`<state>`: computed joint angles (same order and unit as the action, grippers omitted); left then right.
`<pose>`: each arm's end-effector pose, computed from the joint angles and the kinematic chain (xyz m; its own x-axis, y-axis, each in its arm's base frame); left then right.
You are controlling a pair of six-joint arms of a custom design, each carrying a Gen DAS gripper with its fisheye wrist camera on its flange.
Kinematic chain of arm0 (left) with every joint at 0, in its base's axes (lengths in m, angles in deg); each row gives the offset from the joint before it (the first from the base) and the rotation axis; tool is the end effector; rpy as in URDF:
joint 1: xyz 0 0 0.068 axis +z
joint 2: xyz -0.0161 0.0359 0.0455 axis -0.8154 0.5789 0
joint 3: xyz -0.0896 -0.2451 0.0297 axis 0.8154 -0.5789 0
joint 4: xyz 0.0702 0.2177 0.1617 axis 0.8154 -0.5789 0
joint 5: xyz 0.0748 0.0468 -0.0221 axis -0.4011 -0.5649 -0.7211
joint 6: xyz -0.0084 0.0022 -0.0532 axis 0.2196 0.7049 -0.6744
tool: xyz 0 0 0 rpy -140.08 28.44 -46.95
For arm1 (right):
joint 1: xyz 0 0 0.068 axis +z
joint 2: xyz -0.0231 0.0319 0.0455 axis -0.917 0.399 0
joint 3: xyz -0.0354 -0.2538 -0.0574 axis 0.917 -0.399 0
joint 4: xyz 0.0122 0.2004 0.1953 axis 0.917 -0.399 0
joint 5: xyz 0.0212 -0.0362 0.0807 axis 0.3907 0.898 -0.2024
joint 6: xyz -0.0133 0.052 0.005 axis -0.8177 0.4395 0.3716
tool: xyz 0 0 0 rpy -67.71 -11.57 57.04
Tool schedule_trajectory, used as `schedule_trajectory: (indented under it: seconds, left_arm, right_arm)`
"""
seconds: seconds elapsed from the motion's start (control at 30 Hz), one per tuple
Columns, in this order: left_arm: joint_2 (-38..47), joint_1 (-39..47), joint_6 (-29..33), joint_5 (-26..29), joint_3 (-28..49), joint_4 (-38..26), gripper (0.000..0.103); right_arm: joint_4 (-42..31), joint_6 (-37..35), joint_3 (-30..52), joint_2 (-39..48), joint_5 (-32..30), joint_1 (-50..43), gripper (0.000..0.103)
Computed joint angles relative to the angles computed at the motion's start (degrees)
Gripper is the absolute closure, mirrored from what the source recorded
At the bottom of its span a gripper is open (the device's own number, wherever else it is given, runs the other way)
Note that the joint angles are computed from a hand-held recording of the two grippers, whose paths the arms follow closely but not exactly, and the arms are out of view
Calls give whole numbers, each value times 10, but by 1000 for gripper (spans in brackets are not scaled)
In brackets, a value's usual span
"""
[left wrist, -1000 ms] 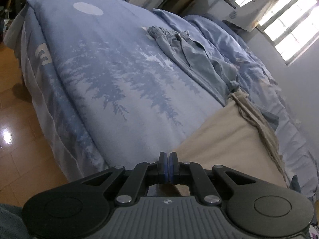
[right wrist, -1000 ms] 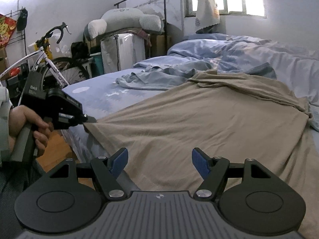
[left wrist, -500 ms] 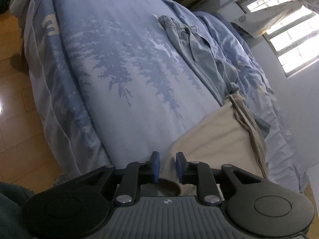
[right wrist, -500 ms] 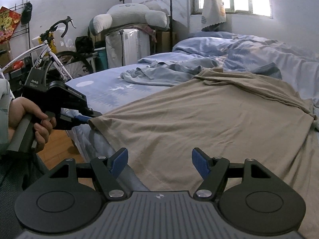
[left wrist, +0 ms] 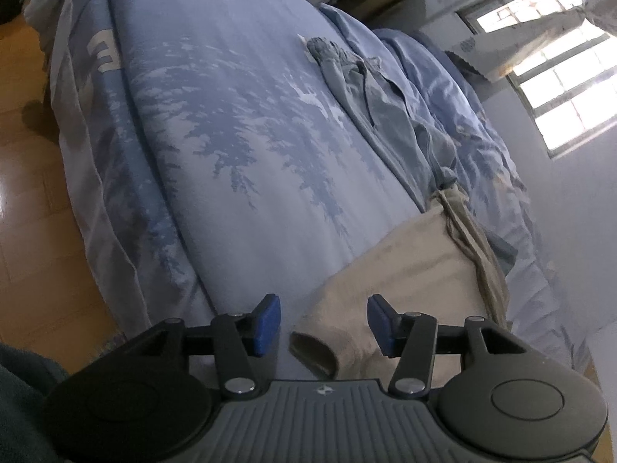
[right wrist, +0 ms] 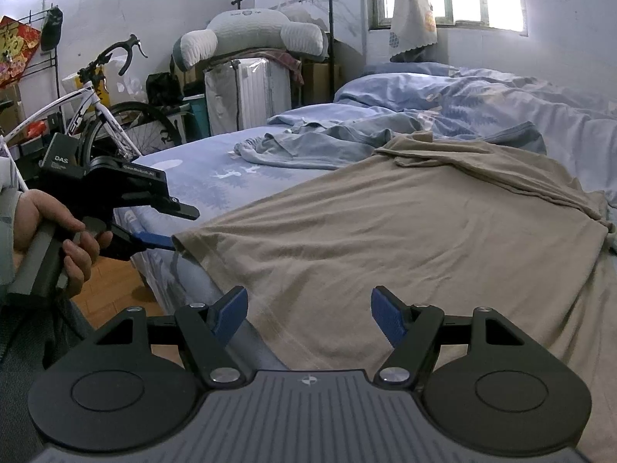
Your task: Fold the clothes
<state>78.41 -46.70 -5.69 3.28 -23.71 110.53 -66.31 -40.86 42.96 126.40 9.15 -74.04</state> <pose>0.1969 0.0336 0.0556 0.0395 -0.9161 -0.3990 -0.6357 0.2850 -0.7174 0.3663 -0.0179 0.0934 -0.2000 -0.4541 -0.8682 -0.9399 0.3393 0.0390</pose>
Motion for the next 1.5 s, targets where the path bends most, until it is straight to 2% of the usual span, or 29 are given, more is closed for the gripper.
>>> schedule_trajectory:
  seconds: [0.4,0.8,0.87,0.9,0.93,0.97,1.03,1.23,1.37,1.5]
  left_arm:
    - [-1,-26,28,2,22,-40,54]
    - [21,-33,24,4,27,-20,57]
    - [15,-35,24,-1,29,-32,70]
    - [9,-35,24,-3,29,-42,84]
    - [3,-34,23,-4,27,-44,93]
    - [-3,-33,23,-2,20,-34,97]
    - [-30,-36,28,-10,5,-21,99]
    - [-157,-66,39,-34,3,-106,101]
    - [-226,-85,24,-41,13,-170,101]
    - [-276,-93,34,-41,33,-219,101]
  right_arm:
    - [-10,-3,2,-1,-3,0,31]
    - [-12,-4,-10,-10,2,3,31]
    - [-12,-7,-13,-12,1,2,31]
    - [-12,-9,-14,-14,1,3,31]
    - [-8,-9,-17,-15,2,4,31]
    - [-3,-8,-20,-16,3,5,31]
    - [25,1,-38,-26,10,9,31]
    - [132,18,-113,-65,11,33,24]
    - [236,40,-173,-85,23,61,24]
    - [387,92,-240,-94,48,97,24]
